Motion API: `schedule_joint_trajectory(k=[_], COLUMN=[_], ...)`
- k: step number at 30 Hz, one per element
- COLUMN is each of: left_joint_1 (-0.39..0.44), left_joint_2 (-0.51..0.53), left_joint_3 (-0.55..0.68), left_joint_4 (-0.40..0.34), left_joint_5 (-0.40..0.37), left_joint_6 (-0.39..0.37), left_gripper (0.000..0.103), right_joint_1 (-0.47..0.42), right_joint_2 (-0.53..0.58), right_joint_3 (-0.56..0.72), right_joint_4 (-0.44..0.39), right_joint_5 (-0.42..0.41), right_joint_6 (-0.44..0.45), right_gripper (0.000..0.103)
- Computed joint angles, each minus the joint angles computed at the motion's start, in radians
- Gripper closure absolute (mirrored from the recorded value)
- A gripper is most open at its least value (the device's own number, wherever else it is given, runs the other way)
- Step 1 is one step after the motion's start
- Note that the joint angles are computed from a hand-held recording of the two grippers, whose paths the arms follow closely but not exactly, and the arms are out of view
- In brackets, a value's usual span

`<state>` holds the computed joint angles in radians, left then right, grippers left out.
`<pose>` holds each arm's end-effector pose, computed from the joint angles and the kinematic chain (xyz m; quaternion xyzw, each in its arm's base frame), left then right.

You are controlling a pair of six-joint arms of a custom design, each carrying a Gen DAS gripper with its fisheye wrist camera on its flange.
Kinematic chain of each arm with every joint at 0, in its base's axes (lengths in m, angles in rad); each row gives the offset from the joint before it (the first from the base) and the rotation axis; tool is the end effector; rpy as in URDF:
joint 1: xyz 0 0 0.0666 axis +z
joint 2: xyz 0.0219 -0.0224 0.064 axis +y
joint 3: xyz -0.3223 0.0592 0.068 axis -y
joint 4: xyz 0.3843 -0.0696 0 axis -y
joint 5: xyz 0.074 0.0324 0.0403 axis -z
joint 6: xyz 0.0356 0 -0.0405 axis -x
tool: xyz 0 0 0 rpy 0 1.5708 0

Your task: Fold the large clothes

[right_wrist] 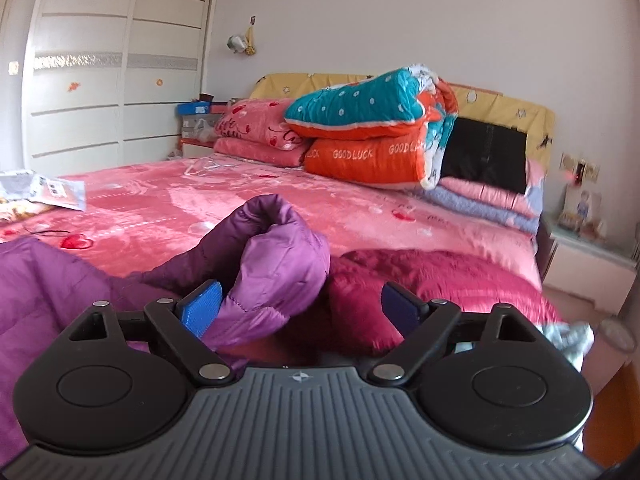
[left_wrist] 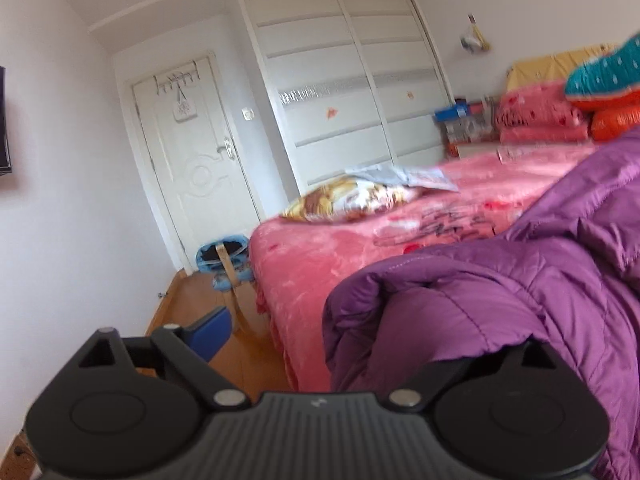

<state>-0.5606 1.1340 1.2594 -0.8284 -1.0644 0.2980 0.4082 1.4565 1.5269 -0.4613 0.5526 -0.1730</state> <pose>0.3534 -0.1856 0.4403 -0.1091 0.8030 0.2678 0.5210 0.4962 0.1938 0.4457 0.0569 0.8117 -0.0638 0.5777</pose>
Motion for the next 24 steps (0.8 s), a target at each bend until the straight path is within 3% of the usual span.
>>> schedule_joint_trajectory(k=[2, 6, 9, 13, 18, 21, 24], left_joint_1=[0.002, -0.014, -0.035, -0.08, -0.165, -0.23, -0.291], left_joint_2=[0.02, -0.003, -0.015, -0.047, -0.098, -0.105, -0.136], left_joint_3=[0.03, 0.028, 0.032, 0.02, 0.0, 0.012, 0.018], left_joint_4=[-0.09, -0.144, -0.192, -0.275, -0.442, -0.604, -0.641], left_joint_5=[0.005, 0.018, 0.012, 0.026, 0.034, 0.007, 0.021], left_joint_6=[0.022, 0.077, 0.097, 0.164, 0.289, 0.425, 0.512], left_gripper=[0.008, 0.008, 0.008, 0.009, 0.009, 0.009, 0.009], right_joint_1=[0.003, -0.006, -0.018, -0.031, -0.059, -0.087, -0.125], right_joint_2=[-0.045, -0.162, -0.231, -0.315, -0.361, -0.351, -0.323], right_joint_3=[-0.062, -0.211, -0.311, -0.459, -0.585, -0.617, -0.628], right_joint_4=[0.012, -0.001, -0.034, 0.009, 0.091, 0.124, 0.183], right_joint_5=[0.006, -0.032, -0.102, -0.221, -0.344, -0.421, -0.524], right_joint_6=[-0.021, -0.177, -0.319, -0.459, -0.565, -0.592, -0.667], right_gripper=[0.0, 0.0, 0.0, 0.0, 0.0, 0.0, 0.0])
